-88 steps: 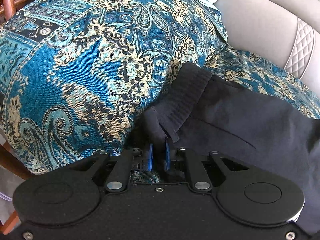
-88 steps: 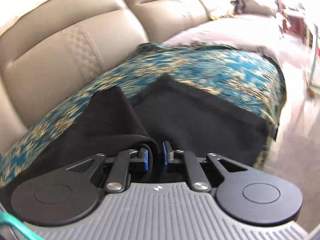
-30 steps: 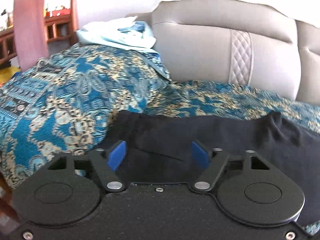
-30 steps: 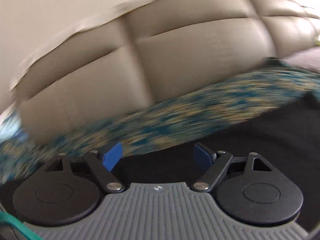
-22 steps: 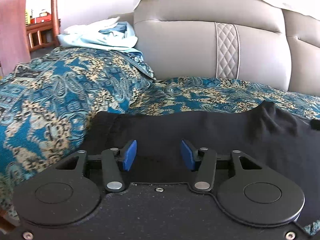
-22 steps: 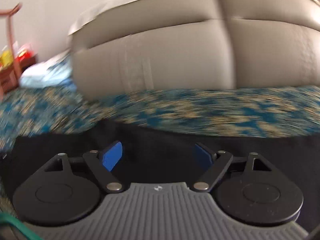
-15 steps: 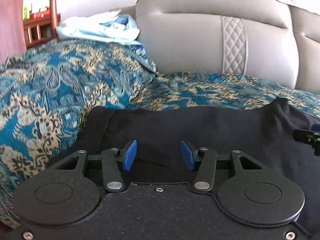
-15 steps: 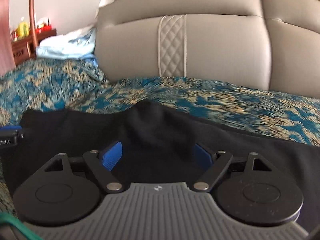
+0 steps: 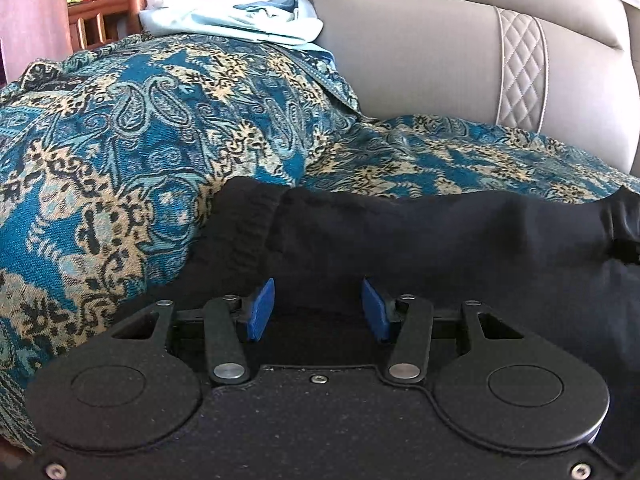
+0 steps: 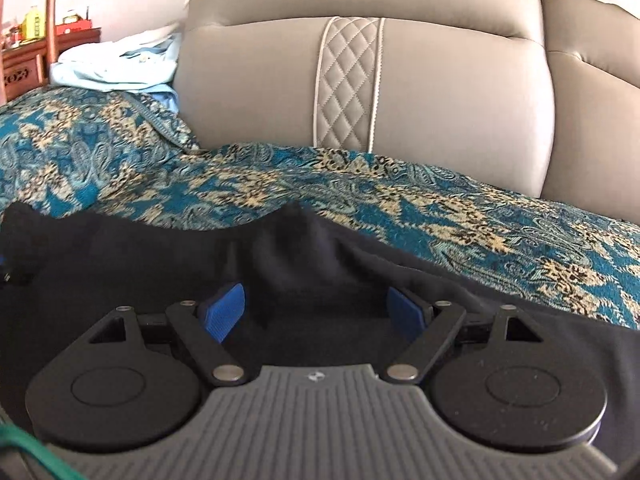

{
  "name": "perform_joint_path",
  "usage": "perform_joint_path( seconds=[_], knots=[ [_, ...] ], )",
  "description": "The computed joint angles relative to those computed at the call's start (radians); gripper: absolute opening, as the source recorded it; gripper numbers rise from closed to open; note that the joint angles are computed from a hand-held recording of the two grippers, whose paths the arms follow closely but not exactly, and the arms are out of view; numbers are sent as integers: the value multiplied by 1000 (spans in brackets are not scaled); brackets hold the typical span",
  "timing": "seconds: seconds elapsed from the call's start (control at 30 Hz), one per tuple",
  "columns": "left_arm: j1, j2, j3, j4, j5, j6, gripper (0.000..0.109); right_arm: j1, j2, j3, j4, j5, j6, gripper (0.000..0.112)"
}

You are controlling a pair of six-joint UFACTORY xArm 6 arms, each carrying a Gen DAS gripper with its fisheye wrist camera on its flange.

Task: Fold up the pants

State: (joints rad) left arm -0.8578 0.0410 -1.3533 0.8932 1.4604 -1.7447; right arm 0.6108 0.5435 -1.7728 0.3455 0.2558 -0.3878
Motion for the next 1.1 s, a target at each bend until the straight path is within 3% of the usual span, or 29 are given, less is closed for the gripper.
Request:
perform_joint_path(
  seconds=[0.1,0.23,0.4,0.5,0.57,0.67,0.83,0.93,1.1],
  knots=[
    [-6,2,3,0,29,10,49,-3,24,-30,-70,4,83,88],
    [-2,-31,44,1,-4,-19,49,1,33,-22,-163,-24,115,90],
    [-6,-8,15,-1,18,-12,49,2,38,-30,-130,-28,89,93],
    [-5,-6,6,-6,13,-24,57,5,14,-2,-22,-44,38,93],
    [-7,-19,15,-1,-8,-55,70,9,-17,31,121,-53,-64,93],
    [-22,-24,15,17,-21,-83,75,9,-88,109,343,-77,-236,93],
    [-64,7,-20,46,-9,-73,83,-46,-242,286,495,-100,-355,93],
    [-86,16,-29,47,-29,-81,84,-110,-326,378,546,-97,-375,93],
    [-108,40,-57,14,-78,-77,85,-278,-432,474,514,3,-224,93]
  ],
)
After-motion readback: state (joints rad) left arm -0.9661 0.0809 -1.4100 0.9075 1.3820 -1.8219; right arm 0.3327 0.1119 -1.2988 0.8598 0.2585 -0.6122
